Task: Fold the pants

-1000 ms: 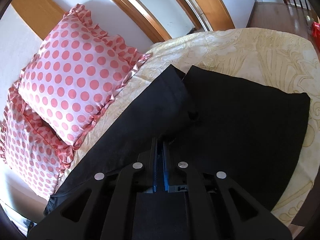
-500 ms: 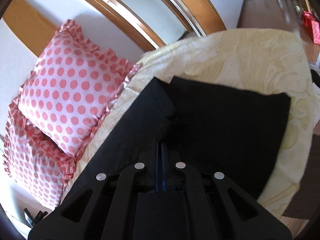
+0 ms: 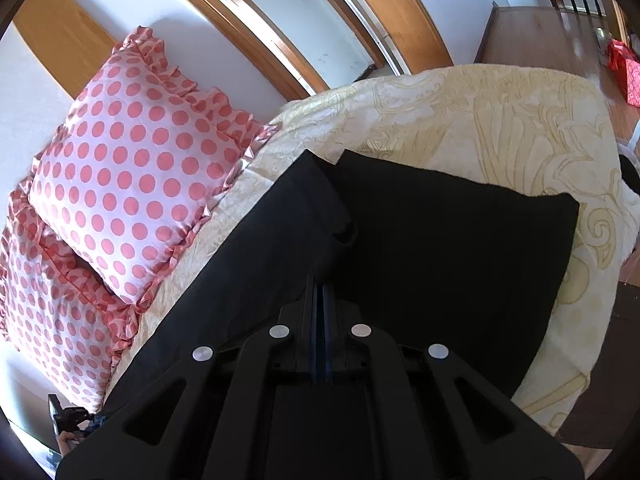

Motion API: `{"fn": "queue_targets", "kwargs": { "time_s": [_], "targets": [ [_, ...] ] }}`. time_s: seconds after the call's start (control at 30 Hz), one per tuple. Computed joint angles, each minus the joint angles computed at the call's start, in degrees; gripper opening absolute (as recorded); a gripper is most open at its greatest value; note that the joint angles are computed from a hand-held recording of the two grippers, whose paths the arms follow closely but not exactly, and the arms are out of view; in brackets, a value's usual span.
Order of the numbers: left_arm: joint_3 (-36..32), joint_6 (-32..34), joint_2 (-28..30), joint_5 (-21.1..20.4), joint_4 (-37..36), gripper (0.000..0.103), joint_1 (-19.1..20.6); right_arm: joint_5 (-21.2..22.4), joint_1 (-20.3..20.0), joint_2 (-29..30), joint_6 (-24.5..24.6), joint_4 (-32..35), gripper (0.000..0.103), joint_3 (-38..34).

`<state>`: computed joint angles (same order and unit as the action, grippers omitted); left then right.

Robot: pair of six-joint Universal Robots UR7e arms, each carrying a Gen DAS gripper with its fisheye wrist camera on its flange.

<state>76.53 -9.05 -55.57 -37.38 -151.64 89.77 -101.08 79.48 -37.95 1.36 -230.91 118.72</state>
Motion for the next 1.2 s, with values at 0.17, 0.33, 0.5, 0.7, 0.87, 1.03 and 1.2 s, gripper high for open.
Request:
{"fn": "queue_targets", "kwargs": {
  "time_s": [0.17,0.33,0.5,0.7,0.87,1.03,1.2],
  "targets": [
    [11.29,3.90,-6.57,-2.20,-12.88,0.013,-1.21,1.89,-0.42,-0.71,-0.19,0.58,0.002,0.18],
    [25.83,10.79,-14.47,-2.07,-28.36,0.013,-4.41,4.48,-1.46,-2.25,1.38,3.80,0.004,0.67],
    [33.33,13.88,-19.06,-0.45,-33.63,0.013,-6.55,8.40,-3.35,-3.41,5.38,5.82,0.034,1.51],
    [35.62,14.04,-20.15,0.89,-34.42,0.013,-7.75,10.94,-4.06,-3.39,7.88,4.11,0.038,1.61],
    [35.96,14.26,-20.07,1.24,-35.10,0.013,-7.88,6.83,-2.64,-2.93,7.37,7.50,0.031,-0.85],
    [37.98,14.91,-21.45,1.78,-36.82,0.012,-8.61,6.27,-2.25,-2.05,4.09,7.22,0.006,-2.65],
    [43.16,17.37,-25.11,2.68,-42.14,0.012,-11.15,9.87,-1.91,-4.32,0.13,1.00,0.006,0.18]
  ]
}}
